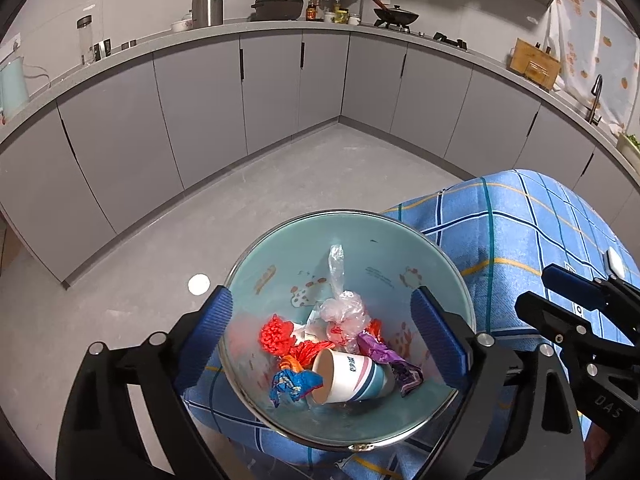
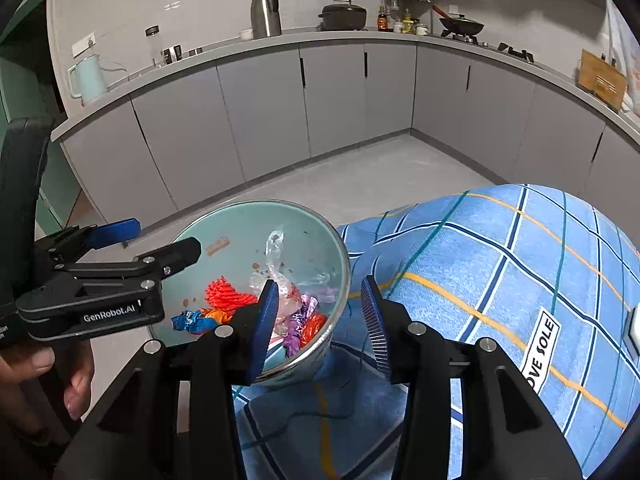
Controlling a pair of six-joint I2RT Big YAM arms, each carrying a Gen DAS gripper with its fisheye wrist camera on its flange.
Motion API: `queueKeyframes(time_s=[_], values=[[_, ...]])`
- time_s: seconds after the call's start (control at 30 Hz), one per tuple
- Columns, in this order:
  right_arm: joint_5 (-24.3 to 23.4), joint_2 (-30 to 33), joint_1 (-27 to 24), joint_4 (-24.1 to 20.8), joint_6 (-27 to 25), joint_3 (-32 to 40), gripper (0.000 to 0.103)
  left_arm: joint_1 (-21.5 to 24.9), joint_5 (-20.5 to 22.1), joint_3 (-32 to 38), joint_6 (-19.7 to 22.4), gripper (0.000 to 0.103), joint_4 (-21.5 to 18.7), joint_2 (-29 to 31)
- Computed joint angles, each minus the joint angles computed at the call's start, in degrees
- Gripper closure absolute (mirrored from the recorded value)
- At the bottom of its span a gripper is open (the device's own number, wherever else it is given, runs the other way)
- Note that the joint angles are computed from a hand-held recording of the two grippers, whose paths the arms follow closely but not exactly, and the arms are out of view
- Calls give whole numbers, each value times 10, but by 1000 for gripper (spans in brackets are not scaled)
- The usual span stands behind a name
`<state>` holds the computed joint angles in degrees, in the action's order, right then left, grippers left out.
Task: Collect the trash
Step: 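Move the right tool back over the white sponge on the table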
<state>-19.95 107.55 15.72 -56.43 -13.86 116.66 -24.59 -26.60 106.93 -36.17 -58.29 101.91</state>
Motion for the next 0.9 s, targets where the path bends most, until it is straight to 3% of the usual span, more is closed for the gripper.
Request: queueKeyframes(time_s=[0.27, 0.9], values=[[2, -7, -8, 10, 2, -12, 57, -5, -14, 16, -1, 9, -16, 10], [16, -22, -23, 39, 8, -34, 41, -10, -22, 59, -3, 5, -50, 33]])
